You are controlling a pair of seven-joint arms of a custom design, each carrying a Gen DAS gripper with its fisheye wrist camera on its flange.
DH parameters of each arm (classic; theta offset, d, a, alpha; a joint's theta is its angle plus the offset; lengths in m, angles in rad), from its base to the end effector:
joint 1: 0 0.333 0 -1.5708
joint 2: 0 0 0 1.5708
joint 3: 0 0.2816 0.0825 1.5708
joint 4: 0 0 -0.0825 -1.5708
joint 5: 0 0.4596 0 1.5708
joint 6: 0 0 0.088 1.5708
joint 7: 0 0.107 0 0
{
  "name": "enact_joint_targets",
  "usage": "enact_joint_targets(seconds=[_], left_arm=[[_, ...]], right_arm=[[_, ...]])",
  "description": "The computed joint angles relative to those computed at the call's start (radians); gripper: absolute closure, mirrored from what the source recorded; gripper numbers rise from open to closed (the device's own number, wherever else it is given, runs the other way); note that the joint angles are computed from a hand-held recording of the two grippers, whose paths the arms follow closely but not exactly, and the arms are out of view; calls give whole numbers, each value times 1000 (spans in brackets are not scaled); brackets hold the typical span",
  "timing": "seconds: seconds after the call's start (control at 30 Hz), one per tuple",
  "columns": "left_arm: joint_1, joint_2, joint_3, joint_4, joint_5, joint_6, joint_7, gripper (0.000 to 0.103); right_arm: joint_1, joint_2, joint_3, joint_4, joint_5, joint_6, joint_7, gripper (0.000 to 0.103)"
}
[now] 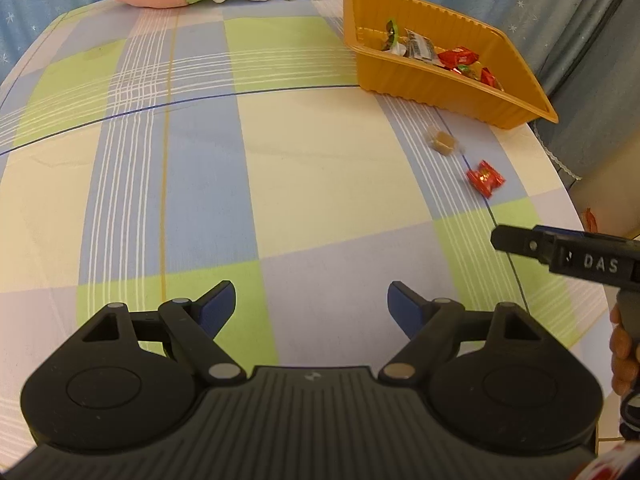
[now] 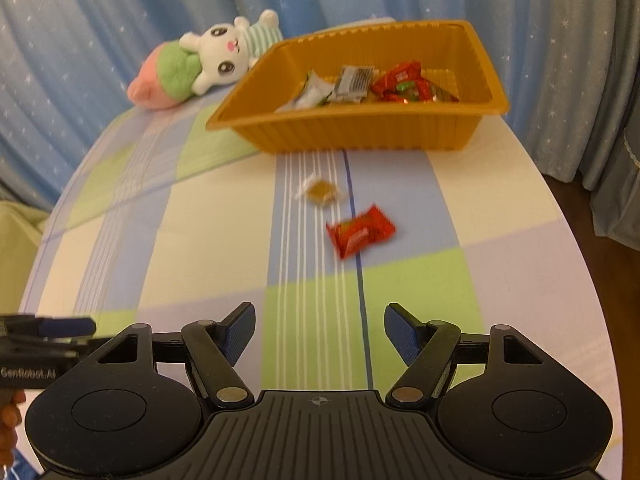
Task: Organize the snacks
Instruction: 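Withdraw both tools from the tray toward the remaining candies, then grasp the small red candy with the right tool while the left tool grasps the clear-wrapped brown candy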
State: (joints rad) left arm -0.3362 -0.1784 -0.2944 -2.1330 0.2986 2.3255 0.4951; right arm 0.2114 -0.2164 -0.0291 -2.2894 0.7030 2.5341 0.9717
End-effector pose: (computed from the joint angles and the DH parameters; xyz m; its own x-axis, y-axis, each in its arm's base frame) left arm 0.4938 -0.3587 0.4576 0.2406 -0.9624 0.1262 -0.8596 -0.2717 -0.4327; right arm 0.5794 0.0993 0.4177 0.3606 -0.8764 -0.3191 -0.8259 -0.1410 -0.5459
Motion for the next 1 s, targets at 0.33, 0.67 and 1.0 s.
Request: enact_joint_targets(seconds=[0.33, 0.67, 1.0], left_arm=[[23, 32, 18, 18, 6, 28, 13, 22], [36, 73, 25, 52, 12, 44, 34, 21], [34, 118, 26, 94, 30, 63, 69, 22]], right_arm=[[3, 129, 21, 97, 59, 71, 17, 37], [-9, 210, 51, 167, -7, 131, 101, 50], [1, 204, 67, 127, -146, 225, 26, 70]])
